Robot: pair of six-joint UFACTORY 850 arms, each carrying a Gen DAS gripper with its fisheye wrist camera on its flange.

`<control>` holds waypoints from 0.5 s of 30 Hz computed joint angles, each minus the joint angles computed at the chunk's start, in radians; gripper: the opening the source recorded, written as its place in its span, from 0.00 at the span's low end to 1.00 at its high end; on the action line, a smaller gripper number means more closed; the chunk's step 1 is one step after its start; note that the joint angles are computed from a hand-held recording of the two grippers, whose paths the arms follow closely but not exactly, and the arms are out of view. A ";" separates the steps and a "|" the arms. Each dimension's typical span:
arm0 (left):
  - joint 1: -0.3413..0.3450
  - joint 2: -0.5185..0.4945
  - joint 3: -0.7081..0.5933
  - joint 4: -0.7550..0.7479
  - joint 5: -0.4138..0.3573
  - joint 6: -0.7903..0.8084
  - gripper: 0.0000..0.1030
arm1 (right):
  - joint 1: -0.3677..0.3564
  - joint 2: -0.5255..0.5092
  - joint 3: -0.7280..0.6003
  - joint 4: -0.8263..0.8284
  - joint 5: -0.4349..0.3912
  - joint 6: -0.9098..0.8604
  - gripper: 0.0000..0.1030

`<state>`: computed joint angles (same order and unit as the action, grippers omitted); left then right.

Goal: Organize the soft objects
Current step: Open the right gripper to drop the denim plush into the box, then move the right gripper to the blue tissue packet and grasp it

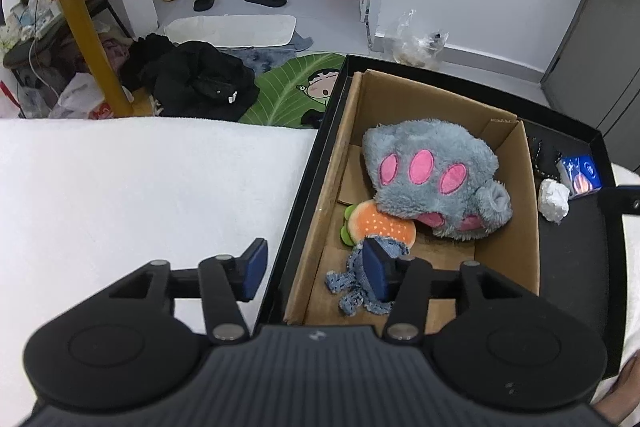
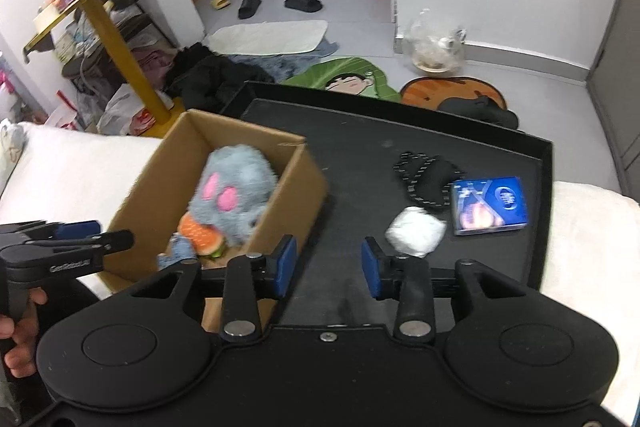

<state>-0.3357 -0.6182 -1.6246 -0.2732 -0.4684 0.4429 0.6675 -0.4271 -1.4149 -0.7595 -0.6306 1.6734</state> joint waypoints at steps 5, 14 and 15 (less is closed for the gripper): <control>-0.012 0.006 0.007 0.039 0.016 -0.029 0.58 | -0.014 0.051 0.091 -0.084 0.018 0.108 0.46; -0.048 0.016 0.028 0.229 0.071 -0.164 0.62 | -0.046 0.103 0.227 -0.231 0.025 0.321 0.59; -0.052 0.016 0.029 0.254 0.077 -0.182 0.63 | -0.048 0.105 0.238 -0.257 0.020 0.347 0.63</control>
